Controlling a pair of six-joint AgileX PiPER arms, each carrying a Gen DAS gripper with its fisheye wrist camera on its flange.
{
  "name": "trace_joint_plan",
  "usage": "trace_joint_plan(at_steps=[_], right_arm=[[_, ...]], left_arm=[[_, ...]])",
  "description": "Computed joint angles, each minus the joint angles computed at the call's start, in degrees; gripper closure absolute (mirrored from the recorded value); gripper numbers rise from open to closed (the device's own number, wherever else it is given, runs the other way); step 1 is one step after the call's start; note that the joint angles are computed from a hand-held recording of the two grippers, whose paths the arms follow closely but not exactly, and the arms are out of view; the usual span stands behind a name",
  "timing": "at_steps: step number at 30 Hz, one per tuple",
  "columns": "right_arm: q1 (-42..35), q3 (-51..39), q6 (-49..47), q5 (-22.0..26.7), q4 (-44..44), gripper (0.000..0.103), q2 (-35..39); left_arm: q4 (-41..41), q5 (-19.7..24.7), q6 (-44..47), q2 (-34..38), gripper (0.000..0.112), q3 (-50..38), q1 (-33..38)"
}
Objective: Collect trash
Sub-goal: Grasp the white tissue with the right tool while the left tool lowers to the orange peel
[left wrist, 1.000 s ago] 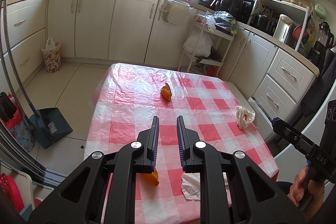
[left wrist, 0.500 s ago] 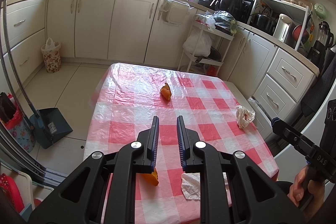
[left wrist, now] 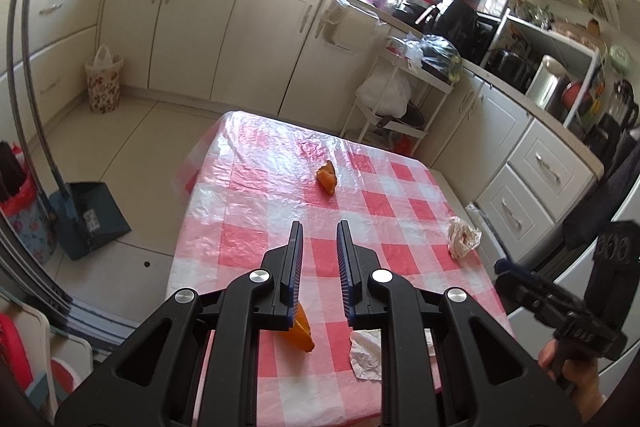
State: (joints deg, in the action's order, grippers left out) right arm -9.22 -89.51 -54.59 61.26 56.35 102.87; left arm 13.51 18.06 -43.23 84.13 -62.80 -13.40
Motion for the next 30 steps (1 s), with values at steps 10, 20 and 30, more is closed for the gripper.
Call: trace_joint_plan(at_steps=[10, 20, 30], right_arm=[[8.35, -9.31, 10.70, 4.68, -19.79, 0.043, 6.63], [12.85, 1.68, 4.64, -1.43, -26.81, 0.036, 4.82], [11.34, 1.98, 4.49, -4.60, -26.18, 0.066, 4.84]], left_arm=[[-29.43, 1.43, 27.69, 2.34, 0.089, 0.25, 5.27], [-13.74, 17.46, 16.90, 16.72, 0.067, -14.90, -1.96], [-3.32, 27.30, 8.94, 27.09, 0.070, -25.84, -5.83]])
